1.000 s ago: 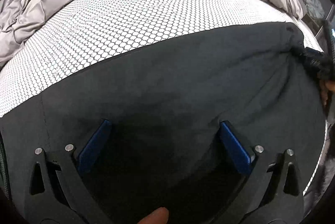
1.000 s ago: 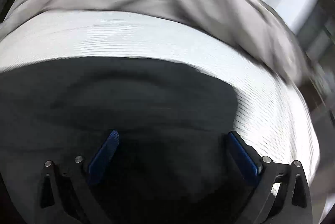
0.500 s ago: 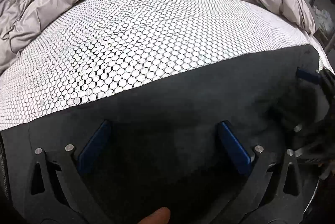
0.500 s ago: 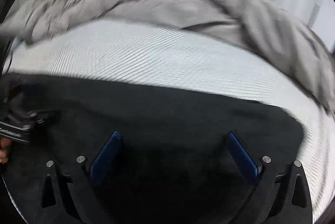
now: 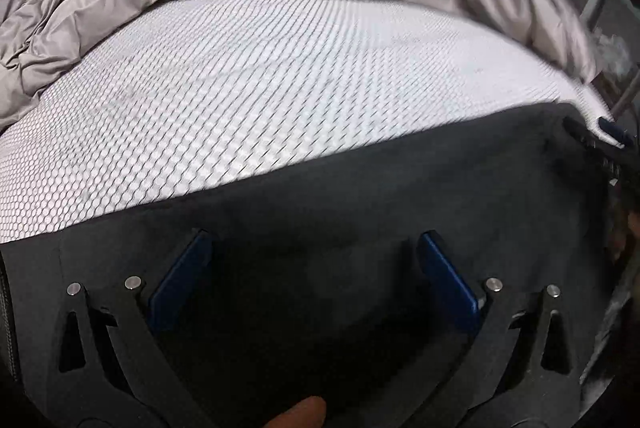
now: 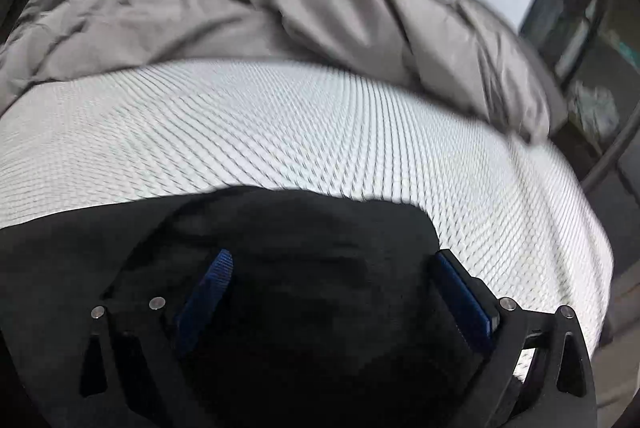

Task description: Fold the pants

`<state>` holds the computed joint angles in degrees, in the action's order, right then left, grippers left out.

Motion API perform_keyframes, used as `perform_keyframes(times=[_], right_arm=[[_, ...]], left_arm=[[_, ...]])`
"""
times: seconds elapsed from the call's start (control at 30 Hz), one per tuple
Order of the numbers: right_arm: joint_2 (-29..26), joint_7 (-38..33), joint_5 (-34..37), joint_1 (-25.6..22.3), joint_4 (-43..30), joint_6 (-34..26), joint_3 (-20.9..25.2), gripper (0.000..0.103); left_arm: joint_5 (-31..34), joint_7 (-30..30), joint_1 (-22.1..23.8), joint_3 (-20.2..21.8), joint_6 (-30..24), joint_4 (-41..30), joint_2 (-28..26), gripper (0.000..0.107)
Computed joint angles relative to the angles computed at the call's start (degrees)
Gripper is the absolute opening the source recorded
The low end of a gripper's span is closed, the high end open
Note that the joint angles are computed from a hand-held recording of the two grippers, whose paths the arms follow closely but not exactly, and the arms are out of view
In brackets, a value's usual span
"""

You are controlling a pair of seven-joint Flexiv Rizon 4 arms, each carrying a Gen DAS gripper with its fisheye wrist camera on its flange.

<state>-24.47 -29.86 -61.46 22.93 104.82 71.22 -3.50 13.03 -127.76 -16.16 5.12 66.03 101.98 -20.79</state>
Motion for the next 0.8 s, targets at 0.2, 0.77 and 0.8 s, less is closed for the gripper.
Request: perform_keyframes(times=[0.2,0.77,0.8], right_arm=[[-2.91,-17.41,13.74,-3.02,-2.80,7.37,10.67,0.101],[-6.45,-29.55,26.66,5.57,-5.14,1.35,5.24,0.102],[-5.88,-28.56,25.27,6.59,-4.36,2.12,3.76,0.102]], left_arm=[[1.97,-3.12,-1.18,1.47,-5.27,-5.18,-3.89,0.103],[14.21,-21.05,5.94,5.89,-13.54,8.30,11.24,0.102],[13.41,-20.25,6.51,4.78,-12.70,8.93,12.05,0.102]])
